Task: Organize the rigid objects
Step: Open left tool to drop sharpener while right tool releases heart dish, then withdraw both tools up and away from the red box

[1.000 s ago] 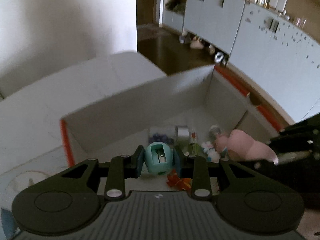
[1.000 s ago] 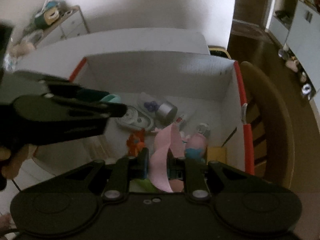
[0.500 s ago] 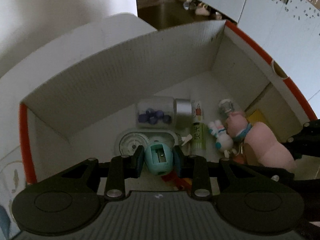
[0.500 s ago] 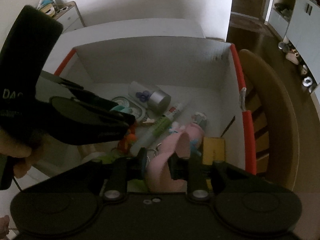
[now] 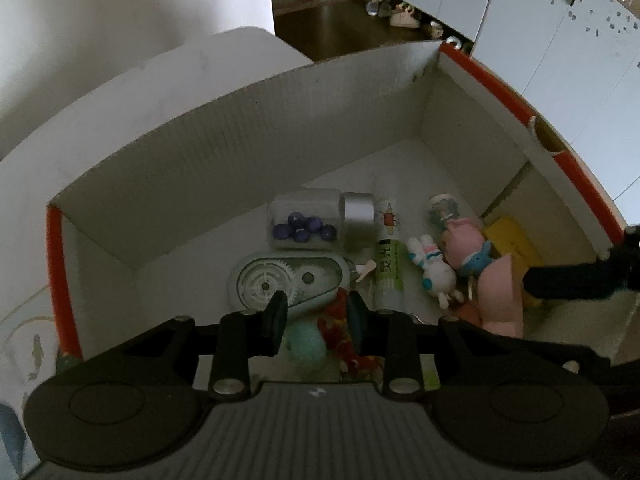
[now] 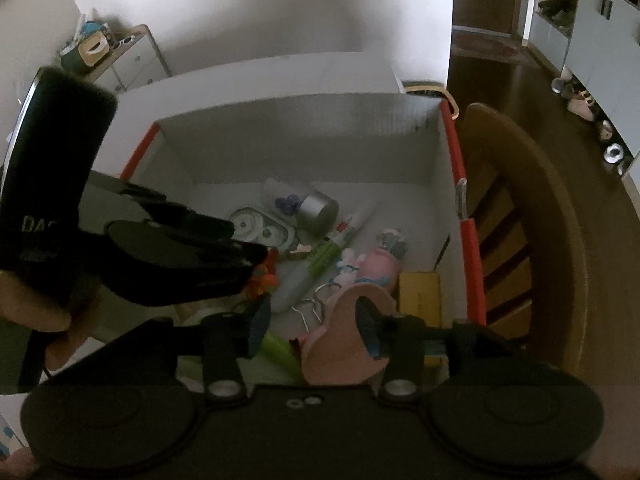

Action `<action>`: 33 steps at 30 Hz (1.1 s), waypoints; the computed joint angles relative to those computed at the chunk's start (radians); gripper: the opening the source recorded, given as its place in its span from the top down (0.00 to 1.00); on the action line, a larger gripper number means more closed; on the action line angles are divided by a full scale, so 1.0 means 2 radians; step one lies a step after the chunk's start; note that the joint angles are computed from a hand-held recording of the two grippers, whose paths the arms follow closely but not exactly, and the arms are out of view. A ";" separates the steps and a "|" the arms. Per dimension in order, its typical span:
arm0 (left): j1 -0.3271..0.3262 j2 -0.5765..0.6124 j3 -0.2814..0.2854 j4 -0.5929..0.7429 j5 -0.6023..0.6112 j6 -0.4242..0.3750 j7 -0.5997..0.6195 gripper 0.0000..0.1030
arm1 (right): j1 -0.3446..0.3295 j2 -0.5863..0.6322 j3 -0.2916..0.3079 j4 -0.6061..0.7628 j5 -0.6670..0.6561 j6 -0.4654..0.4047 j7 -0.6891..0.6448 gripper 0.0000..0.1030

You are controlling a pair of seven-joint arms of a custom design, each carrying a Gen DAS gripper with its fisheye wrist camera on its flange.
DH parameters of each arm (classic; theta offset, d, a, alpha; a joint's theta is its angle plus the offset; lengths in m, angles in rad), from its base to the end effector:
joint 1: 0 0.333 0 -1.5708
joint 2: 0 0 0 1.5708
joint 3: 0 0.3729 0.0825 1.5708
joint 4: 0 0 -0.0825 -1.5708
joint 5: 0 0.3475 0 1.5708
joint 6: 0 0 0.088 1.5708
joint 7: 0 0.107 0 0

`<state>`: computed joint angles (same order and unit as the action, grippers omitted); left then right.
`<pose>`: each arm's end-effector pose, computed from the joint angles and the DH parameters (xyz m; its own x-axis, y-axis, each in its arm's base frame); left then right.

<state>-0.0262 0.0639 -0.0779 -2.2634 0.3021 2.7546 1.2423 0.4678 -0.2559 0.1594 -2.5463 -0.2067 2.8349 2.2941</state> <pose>0.5345 -0.0674 0.4592 -0.0125 -0.9970 -0.0760 -0.9002 0.0443 -0.4331 0.3407 0.2656 0.4990 0.1366 -0.9740 -0.1808 -0.8675 -0.0295 -0.4965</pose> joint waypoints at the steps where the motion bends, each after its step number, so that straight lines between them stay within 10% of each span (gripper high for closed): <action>1: 0.000 -0.005 0.000 -0.004 0.001 0.003 0.000 0.69 | -0.004 -0.004 0.005 -0.001 -0.006 -0.001 0.008 0.49; 6: 0.010 -0.040 -0.004 -0.039 -0.002 0.038 0.004 0.42 | -0.020 -0.024 0.027 -0.002 -0.036 -0.008 0.056 0.44; 20: 0.028 -0.157 -0.016 -0.139 -0.150 0.100 0.161 0.33 | -0.044 -0.068 0.093 0.013 -0.150 -0.045 0.228 0.26; 33: -0.034 -0.245 0.039 -0.199 -0.313 0.114 0.311 0.25 | -0.050 -0.107 0.140 0.015 -0.236 -0.072 0.366 0.10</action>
